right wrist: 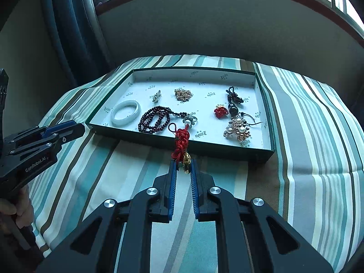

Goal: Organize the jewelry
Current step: 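Lift and carry pearl brooch with left tool while right tool carries charm to tray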

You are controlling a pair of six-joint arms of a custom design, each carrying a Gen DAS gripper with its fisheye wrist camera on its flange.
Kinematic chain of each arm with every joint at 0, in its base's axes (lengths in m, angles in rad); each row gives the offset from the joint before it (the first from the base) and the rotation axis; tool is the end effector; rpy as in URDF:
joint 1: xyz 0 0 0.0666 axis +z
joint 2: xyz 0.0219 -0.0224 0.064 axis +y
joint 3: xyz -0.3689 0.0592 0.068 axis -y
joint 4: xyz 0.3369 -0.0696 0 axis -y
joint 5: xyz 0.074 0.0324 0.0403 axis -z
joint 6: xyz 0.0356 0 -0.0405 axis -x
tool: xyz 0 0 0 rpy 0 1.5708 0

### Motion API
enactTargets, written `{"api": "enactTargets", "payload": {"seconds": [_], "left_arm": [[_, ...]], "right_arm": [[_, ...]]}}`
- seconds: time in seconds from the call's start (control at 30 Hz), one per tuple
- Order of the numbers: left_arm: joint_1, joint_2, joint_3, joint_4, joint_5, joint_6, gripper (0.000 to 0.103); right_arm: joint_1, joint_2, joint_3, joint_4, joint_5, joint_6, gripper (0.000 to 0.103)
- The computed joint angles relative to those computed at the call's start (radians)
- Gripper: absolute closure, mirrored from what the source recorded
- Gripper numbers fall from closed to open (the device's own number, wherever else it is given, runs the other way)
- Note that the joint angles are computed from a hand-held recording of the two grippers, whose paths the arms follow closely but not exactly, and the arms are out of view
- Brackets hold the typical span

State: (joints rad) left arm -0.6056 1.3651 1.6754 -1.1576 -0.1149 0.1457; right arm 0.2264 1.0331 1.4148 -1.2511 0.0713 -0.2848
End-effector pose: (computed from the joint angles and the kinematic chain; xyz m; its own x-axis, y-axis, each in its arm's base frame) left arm 0.3360 -0.2282 0.5264 -0.6827 0.2973 -0.6675 0.4083 0.9128 -0.0111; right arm 0.2682 0.0588 0.5240 -0.7648 0.1114 -0.6346 0.0373 0.9909 0.1291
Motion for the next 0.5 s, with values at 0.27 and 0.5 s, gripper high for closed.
{"api": "enactTargets", "payload": {"seconds": [0.27, 0.5], "left_arm": [[0.016, 0.09, 0.108, 0.022, 0.019, -0.008, 0.082], [0.036, 0.209, 0.247, 0.036, 0.009, -0.023, 0.082]], "right_arm": [[-0.05, 0.064, 0.067, 0.053, -0.009, 0.039, 0.09], [-0.091, 0.157, 0.125, 0.107, -0.024, 0.073, 0.09]]}}
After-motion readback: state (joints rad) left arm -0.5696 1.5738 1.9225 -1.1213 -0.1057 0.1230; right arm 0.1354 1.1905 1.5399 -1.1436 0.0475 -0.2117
